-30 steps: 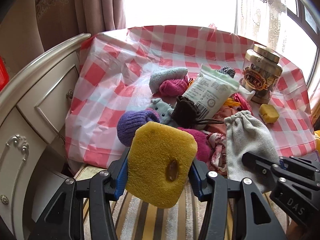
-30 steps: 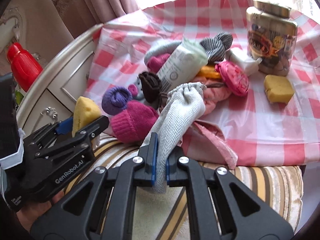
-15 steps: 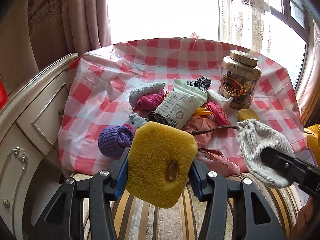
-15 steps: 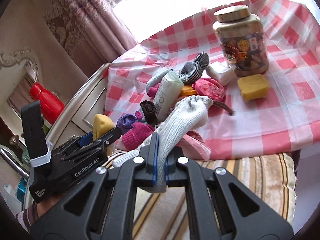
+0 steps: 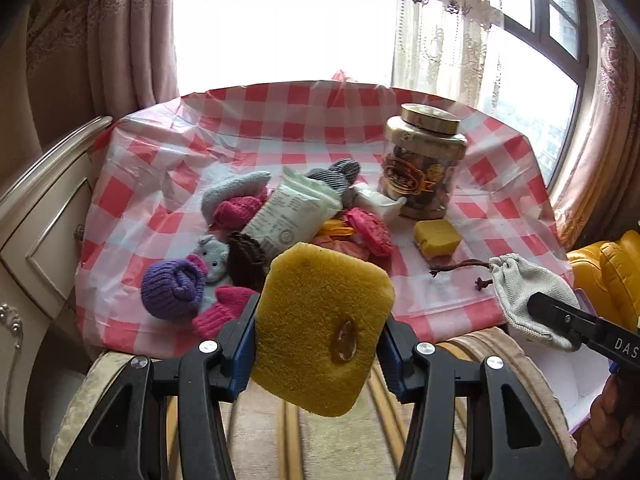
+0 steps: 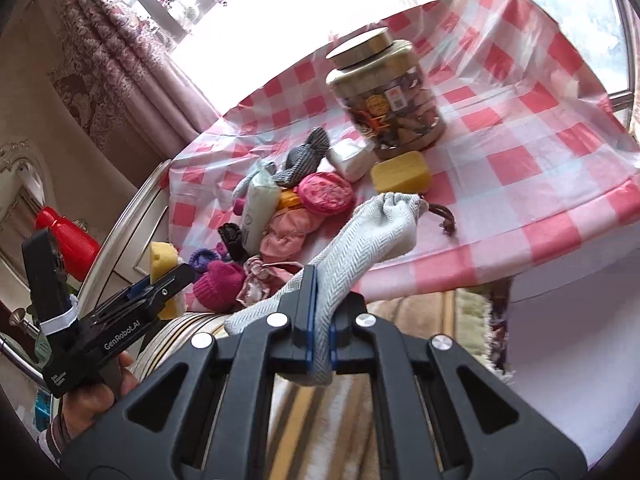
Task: Organize soft objects
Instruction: 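Carry the sponge and pouch into the white box and open both tools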
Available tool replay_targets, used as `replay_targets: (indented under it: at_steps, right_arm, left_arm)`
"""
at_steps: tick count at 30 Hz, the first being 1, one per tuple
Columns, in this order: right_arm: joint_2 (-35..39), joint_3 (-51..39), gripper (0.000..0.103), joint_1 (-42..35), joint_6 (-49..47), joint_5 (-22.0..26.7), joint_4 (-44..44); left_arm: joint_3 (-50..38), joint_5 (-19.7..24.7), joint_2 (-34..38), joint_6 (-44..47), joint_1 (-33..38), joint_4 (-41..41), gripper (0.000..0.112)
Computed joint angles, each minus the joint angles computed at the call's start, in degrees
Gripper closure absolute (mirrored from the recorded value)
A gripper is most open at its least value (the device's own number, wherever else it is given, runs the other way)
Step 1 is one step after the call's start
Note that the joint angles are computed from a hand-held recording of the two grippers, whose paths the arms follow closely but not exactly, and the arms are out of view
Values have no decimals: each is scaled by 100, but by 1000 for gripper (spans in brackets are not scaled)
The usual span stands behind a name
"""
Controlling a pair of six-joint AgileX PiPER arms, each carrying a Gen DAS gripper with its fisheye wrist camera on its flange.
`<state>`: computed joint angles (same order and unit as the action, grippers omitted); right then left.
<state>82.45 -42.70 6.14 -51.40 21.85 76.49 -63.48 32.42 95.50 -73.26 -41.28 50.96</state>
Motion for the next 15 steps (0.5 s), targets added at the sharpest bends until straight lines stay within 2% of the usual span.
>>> replay_targets:
  at_steps: [3, 9, 15]
  right_arm:
    - [-383, 311, 96, -567, 478, -92, -771]
    - [-811, 585, 96, -2175, 639, 334, -1706]
    - [-991, 520, 96, -3400, 668, 645, -2902]
  left_arm:
    - [-444, -113, 247, 471, -302, -296, 59]
    - [-1663, -322, 968, 2154, -811, -1644, 59]
    - [-2944, -331, 1832, 4512, -1005, -3870, 58]
